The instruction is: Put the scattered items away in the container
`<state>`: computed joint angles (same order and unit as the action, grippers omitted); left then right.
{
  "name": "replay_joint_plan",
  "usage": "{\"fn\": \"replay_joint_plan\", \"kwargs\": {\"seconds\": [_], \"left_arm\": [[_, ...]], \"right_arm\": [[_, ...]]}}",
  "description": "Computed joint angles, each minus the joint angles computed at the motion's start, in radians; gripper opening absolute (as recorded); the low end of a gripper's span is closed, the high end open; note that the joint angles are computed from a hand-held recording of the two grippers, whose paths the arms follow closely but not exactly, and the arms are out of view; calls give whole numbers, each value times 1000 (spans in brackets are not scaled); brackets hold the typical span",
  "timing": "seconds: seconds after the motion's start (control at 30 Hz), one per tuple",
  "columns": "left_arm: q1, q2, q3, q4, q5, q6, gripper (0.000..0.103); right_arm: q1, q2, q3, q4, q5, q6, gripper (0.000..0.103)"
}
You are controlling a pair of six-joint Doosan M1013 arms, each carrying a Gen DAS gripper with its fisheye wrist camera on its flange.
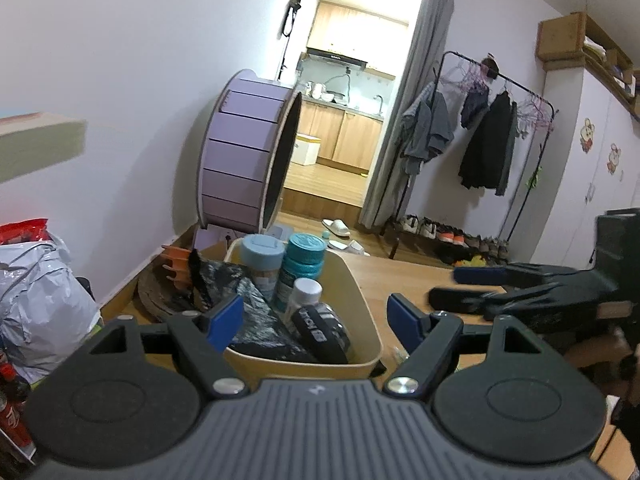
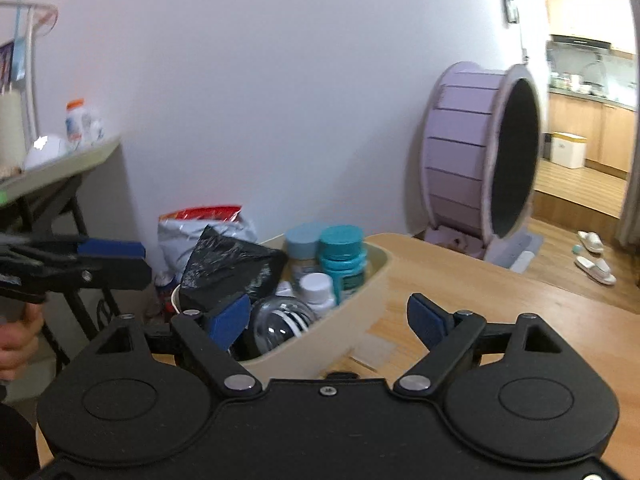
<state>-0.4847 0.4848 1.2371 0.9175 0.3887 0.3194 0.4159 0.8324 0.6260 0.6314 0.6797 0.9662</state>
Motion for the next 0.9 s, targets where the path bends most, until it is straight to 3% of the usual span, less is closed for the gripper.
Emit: {"fn": "replay_joint_plan", "kwargs": {"seconds": [0.1, 0.27, 0.43, 0.6, 0.77, 0.9], "left_arm": [[-8, 10, -13, -55, -3, 73, 78], [-24, 33, -43, -196, -10, 253, 78], [-44, 63, -79, -359, -12, 456, 78], [-62, 98, -117, -434, 24, 581, 78], [-60, 136, -169, -523, 72, 629, 78], [-63, 163, -209, -498, 119, 607, 78]], "right_arm": [[-12, -59, 104, 28, -66, 3, 91], [-26, -125, 222, 15, -148, 35, 92], [-44, -168, 307, 61, -185, 32, 93], [-61, -194, 359, 124, -191, -8, 93], [-71, -210, 378, 152, -173, -62, 99], [-84, -212, 373, 185, -116, -78, 99]]}}
